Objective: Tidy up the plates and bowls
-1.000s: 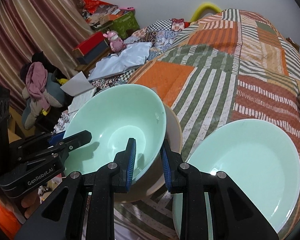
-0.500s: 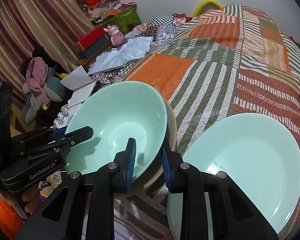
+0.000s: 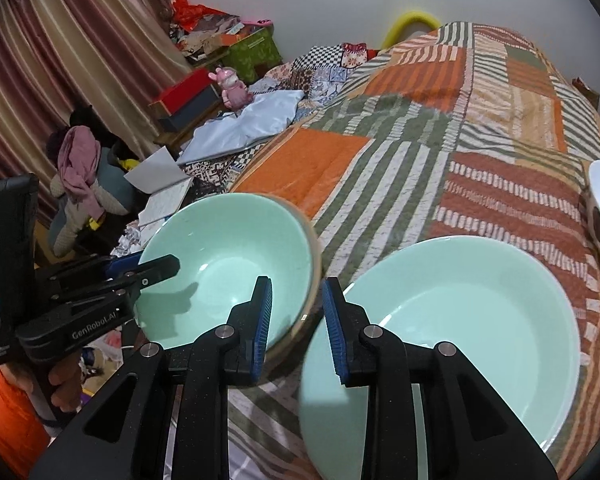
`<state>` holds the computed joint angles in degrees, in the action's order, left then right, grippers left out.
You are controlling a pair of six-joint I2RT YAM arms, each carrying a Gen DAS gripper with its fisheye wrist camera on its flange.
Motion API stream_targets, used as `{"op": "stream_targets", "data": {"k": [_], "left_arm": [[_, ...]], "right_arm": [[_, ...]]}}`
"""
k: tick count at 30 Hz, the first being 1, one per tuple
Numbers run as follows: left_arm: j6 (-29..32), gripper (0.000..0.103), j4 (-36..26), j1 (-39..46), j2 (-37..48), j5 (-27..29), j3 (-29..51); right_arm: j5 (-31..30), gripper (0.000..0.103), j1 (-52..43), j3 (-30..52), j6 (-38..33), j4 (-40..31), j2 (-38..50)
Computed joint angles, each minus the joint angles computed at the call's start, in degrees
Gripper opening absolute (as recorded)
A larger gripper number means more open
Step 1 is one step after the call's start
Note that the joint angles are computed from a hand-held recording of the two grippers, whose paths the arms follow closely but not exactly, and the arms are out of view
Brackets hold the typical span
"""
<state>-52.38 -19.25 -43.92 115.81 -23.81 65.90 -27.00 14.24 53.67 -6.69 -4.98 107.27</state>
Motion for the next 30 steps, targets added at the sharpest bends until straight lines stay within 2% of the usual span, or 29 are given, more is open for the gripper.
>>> {"op": "stream_targets", "data": {"k": [4, 7, 9, 11, 15, 18, 20, 24, 28, 30], "left_arm": [[-0.7, 0.025, -3.7, -0.3, 0.3, -1.4, 2.3], [-1.0, 0.033, -5.2, -0.9, -0.9, -3.8, 3.2], [-0.9, 0.037, -6.5, -1.4, -1.4, -5.2, 4.5], [-0.4, 0.037, -8.1, -2.2, -1.0, -6.5, 7.4], [2.0, 0.040, -9.6, -3.5, 1.8, -7.2, 14.4], [4.7, 0.046, -10.1, -4.7, 5.8, -7.6, 21.5], [7.1, 0.046, -10.6, -5.6, 9.3, -7.3, 27.4], [10.7, 0.046, -13.1, -6.5, 16.9, -5.2, 40.1], [13.4, 0.046, -18.9, -6.7, 27.0, -3.0, 57.2], [14.3, 0.046, -23.6, -6.7, 33.4, -1.6, 68.7]], "right_arm": [[0.3, 0.026, -2.3, -0.7, -2.3, 0.3, -1.6], [0.3, 0.027, -4.9, -0.8, -4.0, 0.0, -2.3], [0.3, 0.035, -6.6, -0.5, -4.7, -0.4, -2.6], [0.6, 0.050, -8.8, -1.0, -5.0, 0.4, -3.3], [0.1, 0.051, -13.8, -0.7, -6.2, 0.5, -4.2], [0.3, 0.055, -17.7, 0.3, -7.1, -0.1, -4.3], [1.1, 0.074, -19.9, 0.2, -7.6, 0.6, -4.8], [1.9, 0.083, -23.4, -0.3, -9.6, 2.1, -6.3], [1.0, 0.103, -27.3, 1.8, -10.5, 1.9, -5.7], [0.9, 0.103, -28.7, 2.6, -10.7, 2.5, -5.1]]}}
